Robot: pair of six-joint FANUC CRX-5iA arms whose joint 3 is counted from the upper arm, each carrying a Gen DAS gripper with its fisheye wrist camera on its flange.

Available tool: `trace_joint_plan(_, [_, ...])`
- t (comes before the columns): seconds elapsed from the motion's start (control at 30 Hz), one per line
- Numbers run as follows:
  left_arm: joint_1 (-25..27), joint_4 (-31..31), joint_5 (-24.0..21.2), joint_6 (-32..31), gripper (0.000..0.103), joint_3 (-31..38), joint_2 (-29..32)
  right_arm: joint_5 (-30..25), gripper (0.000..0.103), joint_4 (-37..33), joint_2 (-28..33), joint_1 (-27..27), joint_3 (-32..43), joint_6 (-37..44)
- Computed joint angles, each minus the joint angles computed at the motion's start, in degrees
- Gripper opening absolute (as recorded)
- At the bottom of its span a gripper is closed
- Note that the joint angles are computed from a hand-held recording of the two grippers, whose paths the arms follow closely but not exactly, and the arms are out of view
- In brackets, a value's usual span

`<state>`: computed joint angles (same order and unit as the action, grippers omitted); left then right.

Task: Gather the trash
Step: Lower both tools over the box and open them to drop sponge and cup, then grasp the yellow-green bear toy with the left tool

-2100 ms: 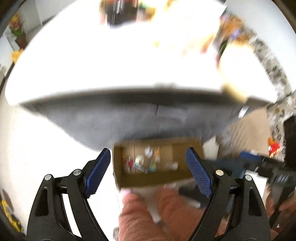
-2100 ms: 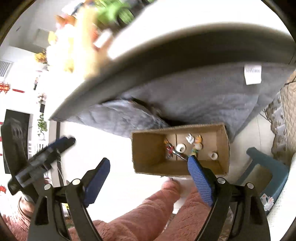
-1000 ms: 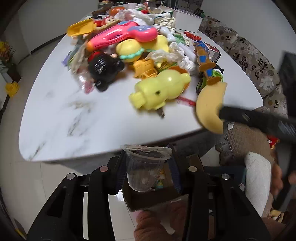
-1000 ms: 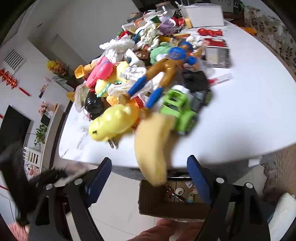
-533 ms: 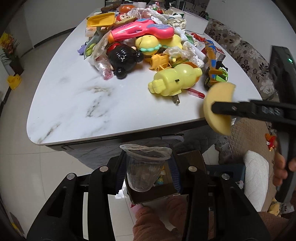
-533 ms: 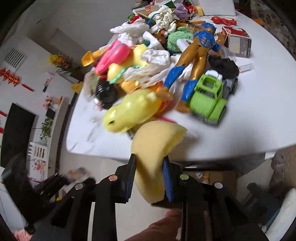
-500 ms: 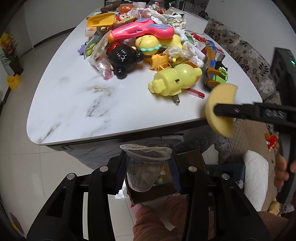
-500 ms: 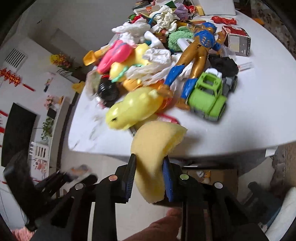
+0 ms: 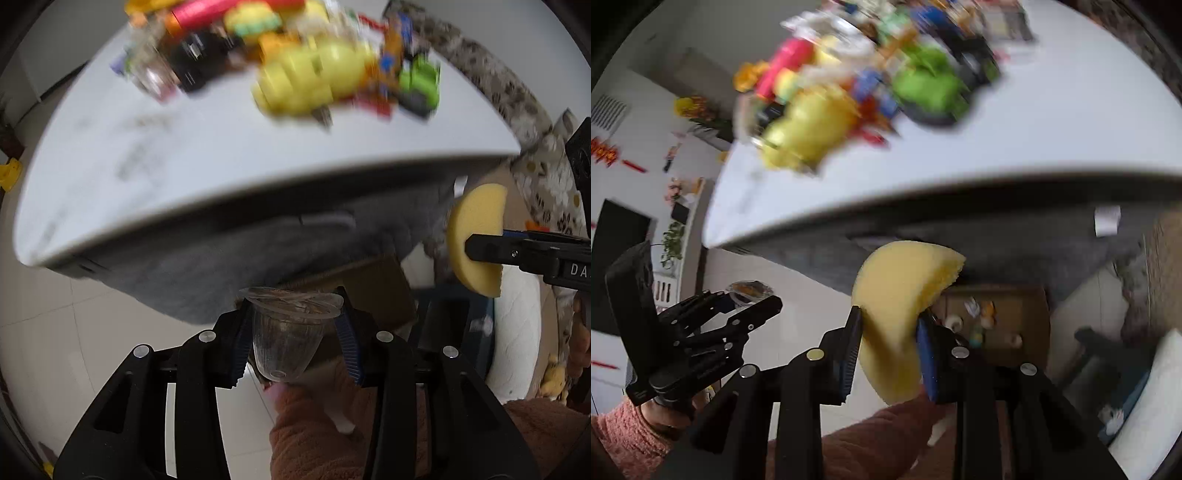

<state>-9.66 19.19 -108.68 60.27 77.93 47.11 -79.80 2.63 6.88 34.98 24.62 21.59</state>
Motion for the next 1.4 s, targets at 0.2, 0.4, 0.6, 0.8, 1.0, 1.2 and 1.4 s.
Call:
trace_joint_plan(0.2, [-2.77, -6.64, 8.02, -1.81, 0.041, -22.97, -8.47, 2.65, 0.029, -4.76, -2.38, -1.37, -9.94, -2.18])
trace_joint_plan(0.4, [-5.94, -15.47, 11.46, 2.68, 0.041, -30.57, -6.59, 7.37, 0.033, -9.46, -1.49, -4.35, -17.86, -0.2])
trace_joint_plan(0.6, [-8.22, -22.88, 14.45, 6.24, 0.076, -32.06, -1.76, 11.87, 0.076, -13.45, 2.07, -7.78, -24.92, 2.48])
trace_joint_plan(0.8, [-9.95, -29.06, 13.2, 6.56, 0.084, -30.93, 2.45, 12.82, 0.083, -15.82, 4.29, -10.04, -27.35, 4.49])
trace_joint_plan(1.0, [-9.22, -27.85, 12.1, 7.97, 0.084, -31.86, 2.77, 12.53, 0.084, -16.52, 4.1, -10.41, -26.88, 5.92])
trace_joint_plan(1.2, [-8.89, -25.98, 10.54, 7.43, 0.084, -30.83, 1.36, 11.57, 0.084, -16.26, 3.24, -9.95, -25.56, 4.94])
trace_joint_plan(1.4, [-7.25, -19.98, 8.67, 4.19, 0.084, -30.53, -3.82, 10.26, 0.084, -14.77, -0.75, -8.07, -22.14, 2.48])
